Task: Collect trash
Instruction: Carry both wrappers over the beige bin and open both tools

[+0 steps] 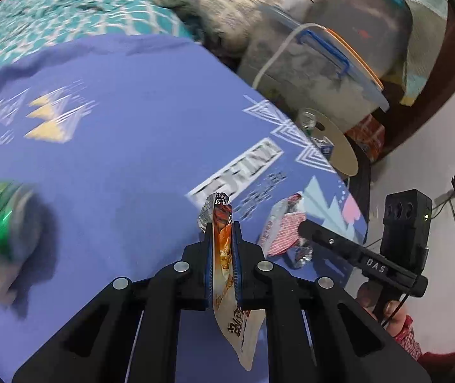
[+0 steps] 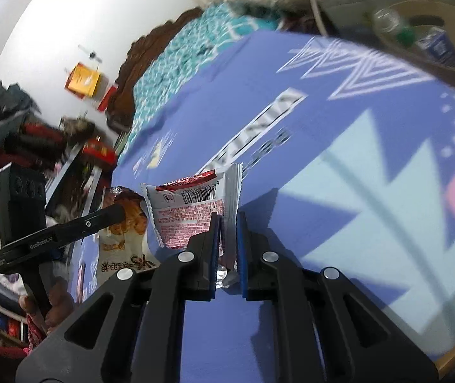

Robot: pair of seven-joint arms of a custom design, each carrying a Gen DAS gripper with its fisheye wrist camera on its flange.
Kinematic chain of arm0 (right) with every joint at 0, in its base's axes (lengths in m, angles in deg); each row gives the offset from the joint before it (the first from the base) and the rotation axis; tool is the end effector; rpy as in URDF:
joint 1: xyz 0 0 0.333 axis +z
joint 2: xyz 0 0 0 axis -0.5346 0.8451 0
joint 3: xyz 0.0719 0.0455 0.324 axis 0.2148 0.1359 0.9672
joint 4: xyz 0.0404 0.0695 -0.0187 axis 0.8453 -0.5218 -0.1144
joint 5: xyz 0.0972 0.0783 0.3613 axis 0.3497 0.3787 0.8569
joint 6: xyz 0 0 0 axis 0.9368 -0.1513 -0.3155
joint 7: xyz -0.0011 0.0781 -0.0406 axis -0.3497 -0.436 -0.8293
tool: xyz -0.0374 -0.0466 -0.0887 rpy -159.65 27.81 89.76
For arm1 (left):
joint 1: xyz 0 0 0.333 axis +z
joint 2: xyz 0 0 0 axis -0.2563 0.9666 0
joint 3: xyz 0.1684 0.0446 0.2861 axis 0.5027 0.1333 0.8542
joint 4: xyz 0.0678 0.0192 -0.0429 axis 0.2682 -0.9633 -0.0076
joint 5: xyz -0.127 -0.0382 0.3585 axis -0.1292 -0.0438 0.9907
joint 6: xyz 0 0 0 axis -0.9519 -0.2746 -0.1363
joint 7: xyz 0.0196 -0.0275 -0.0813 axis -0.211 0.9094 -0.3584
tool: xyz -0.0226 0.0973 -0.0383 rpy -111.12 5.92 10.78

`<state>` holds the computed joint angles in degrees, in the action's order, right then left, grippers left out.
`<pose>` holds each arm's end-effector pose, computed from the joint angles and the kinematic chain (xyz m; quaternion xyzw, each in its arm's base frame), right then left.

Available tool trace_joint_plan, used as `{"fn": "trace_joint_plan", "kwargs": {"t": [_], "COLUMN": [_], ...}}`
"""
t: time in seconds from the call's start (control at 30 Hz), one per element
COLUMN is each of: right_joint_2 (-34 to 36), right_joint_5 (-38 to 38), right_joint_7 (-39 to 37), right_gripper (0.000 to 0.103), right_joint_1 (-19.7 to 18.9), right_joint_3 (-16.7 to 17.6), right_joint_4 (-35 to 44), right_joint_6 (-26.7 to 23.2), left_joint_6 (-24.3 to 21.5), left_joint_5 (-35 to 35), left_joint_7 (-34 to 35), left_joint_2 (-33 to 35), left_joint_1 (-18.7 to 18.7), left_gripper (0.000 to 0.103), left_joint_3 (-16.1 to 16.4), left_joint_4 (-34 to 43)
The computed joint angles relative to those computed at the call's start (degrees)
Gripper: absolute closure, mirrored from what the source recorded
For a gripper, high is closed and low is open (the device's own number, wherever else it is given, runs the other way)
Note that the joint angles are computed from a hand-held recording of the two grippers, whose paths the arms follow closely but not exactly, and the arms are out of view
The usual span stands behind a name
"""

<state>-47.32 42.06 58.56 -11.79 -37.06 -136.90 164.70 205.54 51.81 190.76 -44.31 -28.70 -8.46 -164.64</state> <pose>0.3762 0.0187 0.4758 -0.5229 0.7174 0.0125 0.4601 0.4685 -0.1950 0.5511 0.5105 -0.7969 0.3221 0.0215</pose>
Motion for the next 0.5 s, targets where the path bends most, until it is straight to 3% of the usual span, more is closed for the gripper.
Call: {"fn": "trace_joint_plan", "kwargs": {"t": [0.27, 0.5], "right_joint_2": [0.0, 2.8], "right_joint_5": [1.5, 1.6], "right_joint_7": [-3.3, -6.5], "right_gripper": [0.090, 0.090], "right_joint_1": [-4.3, -10.1], "right_joint_3": [-4.0, -10.3], "right_joint_4": [0.2, 4.4], "right_joint_6": [2.4, 7.0], "left_joint_6": [-1.3, -4.8], "left_joint_5": [6.1, 17.9], "left_joint_7": [-3.8, -11.0], "left_joint_2": [11.3, 29.0], "left_joint_1": [-2.5, -7.8], "left_gripper": [0.094, 0.094], "left_joint_3": [-5.0, -10.4], "left_joint_4": [13.6, 38.4]}}
